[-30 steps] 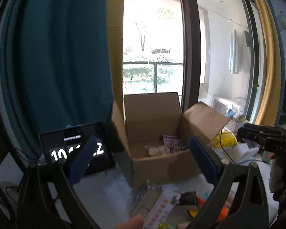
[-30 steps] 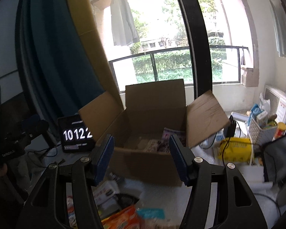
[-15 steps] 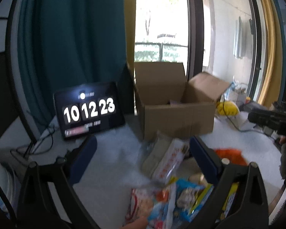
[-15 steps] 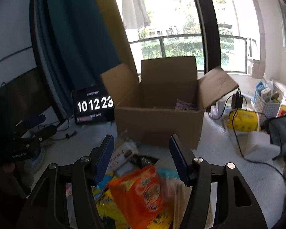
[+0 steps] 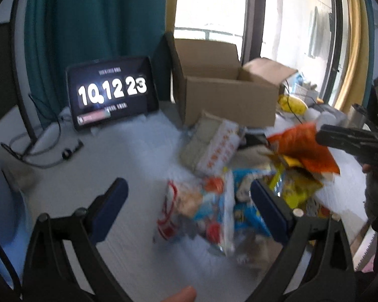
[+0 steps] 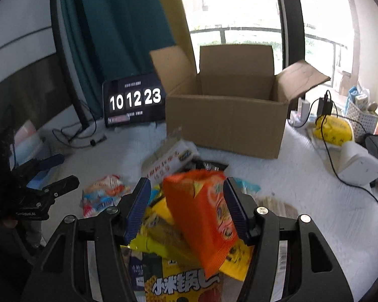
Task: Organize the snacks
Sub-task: 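Grasp the blue cartoon bag with left tool while right grasps orange chip bag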
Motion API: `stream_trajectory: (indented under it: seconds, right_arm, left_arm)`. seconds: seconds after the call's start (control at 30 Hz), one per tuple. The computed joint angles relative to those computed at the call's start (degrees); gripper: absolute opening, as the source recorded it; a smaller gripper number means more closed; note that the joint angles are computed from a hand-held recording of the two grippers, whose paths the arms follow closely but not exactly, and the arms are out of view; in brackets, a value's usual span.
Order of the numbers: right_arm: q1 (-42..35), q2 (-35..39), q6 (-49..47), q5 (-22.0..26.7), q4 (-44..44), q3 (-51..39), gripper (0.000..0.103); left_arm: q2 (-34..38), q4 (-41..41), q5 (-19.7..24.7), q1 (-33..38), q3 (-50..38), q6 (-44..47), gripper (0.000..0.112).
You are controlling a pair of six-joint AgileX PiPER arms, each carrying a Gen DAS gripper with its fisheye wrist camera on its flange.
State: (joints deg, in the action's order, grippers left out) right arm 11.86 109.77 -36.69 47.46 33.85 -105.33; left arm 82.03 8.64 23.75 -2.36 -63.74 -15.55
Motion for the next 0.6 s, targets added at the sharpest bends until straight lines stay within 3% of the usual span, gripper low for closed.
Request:
stream_trajectory:
  seconds: [0.4,0.6]
  right_arm:
    - [1.20,1.22,2.29,-3.41,-4.35,3.21,0.063]
    - [1.46,4.54,3.86,-2.37,-6.22,-0.52,0.063]
  left_arm:
    - [6.14,-1.91,1.04,-0.23,0.99,5.30,0.099]
    - [9.89,-12.42,0.59,3.06,-0.75,15.03,0.098]
